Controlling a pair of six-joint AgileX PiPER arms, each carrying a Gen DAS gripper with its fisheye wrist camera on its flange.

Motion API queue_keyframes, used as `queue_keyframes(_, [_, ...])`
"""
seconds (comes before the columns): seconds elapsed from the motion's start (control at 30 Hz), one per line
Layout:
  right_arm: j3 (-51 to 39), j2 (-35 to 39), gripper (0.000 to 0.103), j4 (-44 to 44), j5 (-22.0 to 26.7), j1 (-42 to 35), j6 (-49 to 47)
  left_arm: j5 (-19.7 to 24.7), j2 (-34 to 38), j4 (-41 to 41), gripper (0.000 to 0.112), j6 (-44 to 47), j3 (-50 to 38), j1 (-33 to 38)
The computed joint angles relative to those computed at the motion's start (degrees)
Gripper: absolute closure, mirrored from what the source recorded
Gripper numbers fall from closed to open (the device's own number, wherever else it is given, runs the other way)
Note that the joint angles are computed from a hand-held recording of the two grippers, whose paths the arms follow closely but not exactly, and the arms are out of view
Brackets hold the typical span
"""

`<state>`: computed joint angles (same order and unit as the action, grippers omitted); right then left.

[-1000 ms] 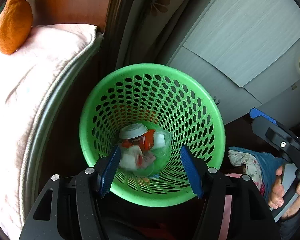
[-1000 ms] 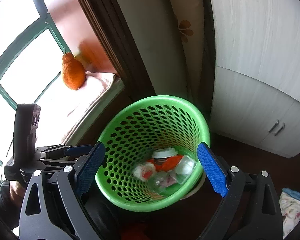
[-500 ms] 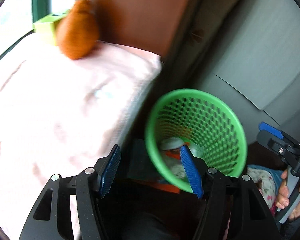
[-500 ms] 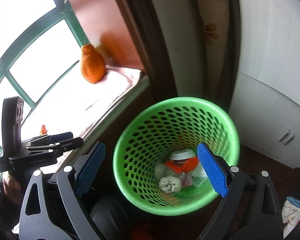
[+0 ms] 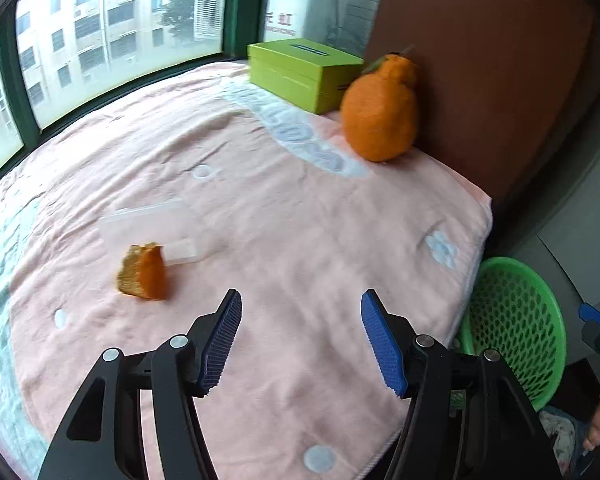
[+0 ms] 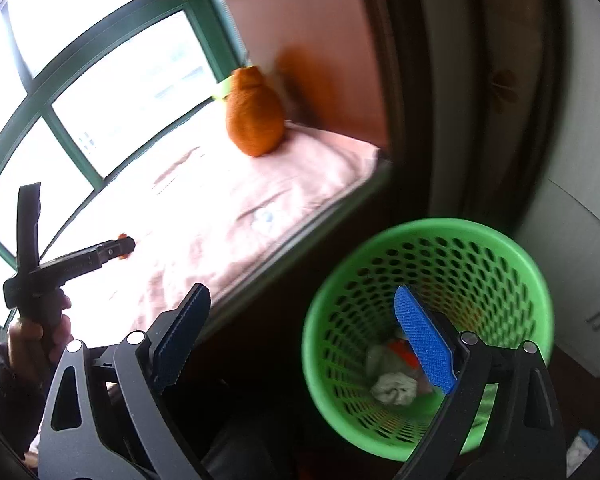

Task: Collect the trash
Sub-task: 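Move both open tools back toward the orange peel and clear strip on the blanket, then close the left tool on the orange peel and lift it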

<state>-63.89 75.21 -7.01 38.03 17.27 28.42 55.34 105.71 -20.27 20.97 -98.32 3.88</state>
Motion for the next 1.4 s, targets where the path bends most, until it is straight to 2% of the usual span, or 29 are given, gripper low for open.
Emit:
queue_keyframes(0.27, [-8.8,8.6,0.011,0.0,0.3,5.4,-0.4,1.5,8.9,3.7,0.052,-4.6,-9.8,8.3])
queue_keyframes(0.5, [-14.8,14.3,0.011,2.0,1.2,7.4,-3.0,5.9,16.2,2.4,0.052,-5.2,-18.1,11.6])
queue_keyframes(0.83, [-20.8,20.1,0.011,4.6,2.8,8.6,-5.8,7.2,20.5,1.4,0.052,-5.8,-22.2,11.1])
queue_keyframes(1.4, [-25.4,24.0,0.011,7.1,4.3,9.3,-9.0,7.9,21.8,-1.4,0.053,-4.4,-23.9,11.8])
